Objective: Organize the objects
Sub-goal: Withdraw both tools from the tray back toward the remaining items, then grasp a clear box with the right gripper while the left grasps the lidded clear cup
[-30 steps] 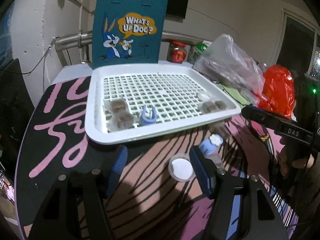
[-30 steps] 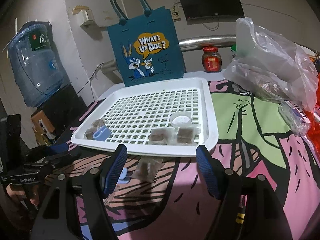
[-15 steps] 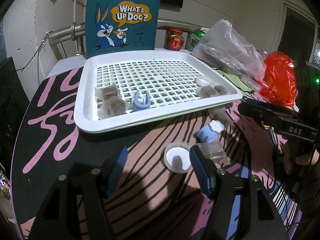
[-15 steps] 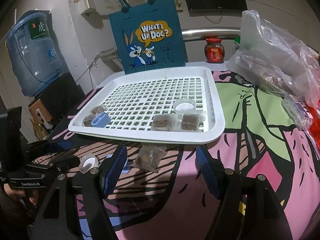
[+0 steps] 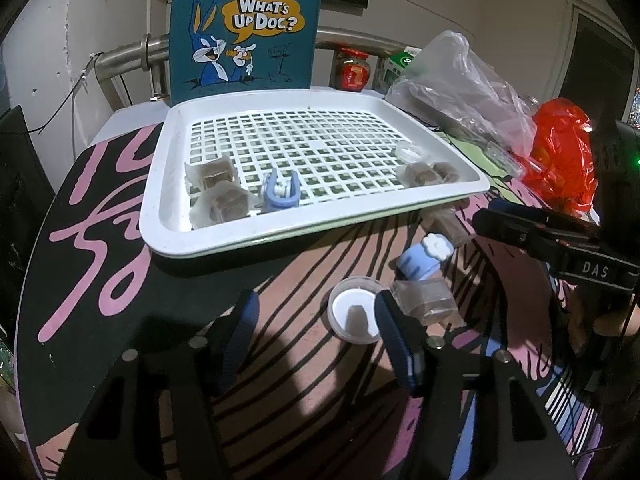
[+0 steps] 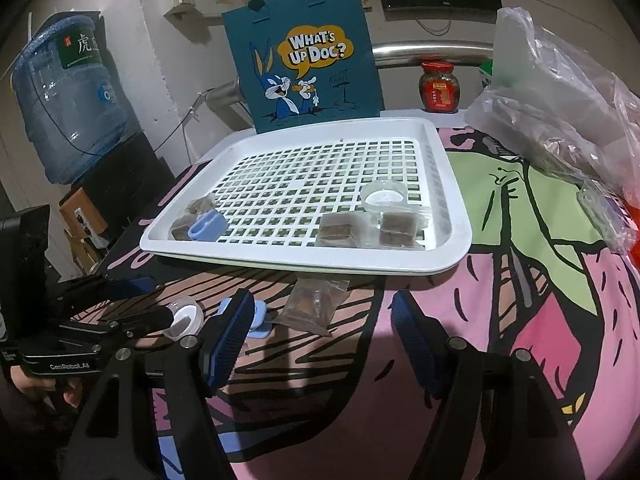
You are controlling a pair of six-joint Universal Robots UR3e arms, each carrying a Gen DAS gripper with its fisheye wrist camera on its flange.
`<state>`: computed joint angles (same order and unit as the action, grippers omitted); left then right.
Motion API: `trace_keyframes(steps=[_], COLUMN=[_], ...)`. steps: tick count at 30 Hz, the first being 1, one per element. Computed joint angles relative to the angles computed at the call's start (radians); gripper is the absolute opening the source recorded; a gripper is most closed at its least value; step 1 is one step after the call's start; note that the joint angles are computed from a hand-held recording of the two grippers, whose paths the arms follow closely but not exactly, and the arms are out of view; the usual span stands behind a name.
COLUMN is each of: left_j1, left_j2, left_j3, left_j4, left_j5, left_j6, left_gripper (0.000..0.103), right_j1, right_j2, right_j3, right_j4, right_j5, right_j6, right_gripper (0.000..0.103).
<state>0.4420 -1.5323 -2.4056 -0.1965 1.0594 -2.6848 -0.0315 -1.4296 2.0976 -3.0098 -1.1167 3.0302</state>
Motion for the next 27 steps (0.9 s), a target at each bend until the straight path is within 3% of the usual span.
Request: trace_keyframes(steps=[17, 27], left_j1=[-0.005, -0.012], left_j2=[-0.009, -0.016], left_j3=[0.013, 0.025], left_j4=[-0.02, -0.033], left_j5=[0.005, 0.01], left_j6=[0.0, -0.005], left_gripper=[0.051, 0.049], right_j1=[0.021, 0.021], right_j2=[0.007, 0.021], right_j3=[-0.017, -0.039], right_j4=[0.03, 0.079], right_j5=[-0.012, -0.02], right_j6=[-0.001, 0.01], right_gripper=[0.068, 0.06])
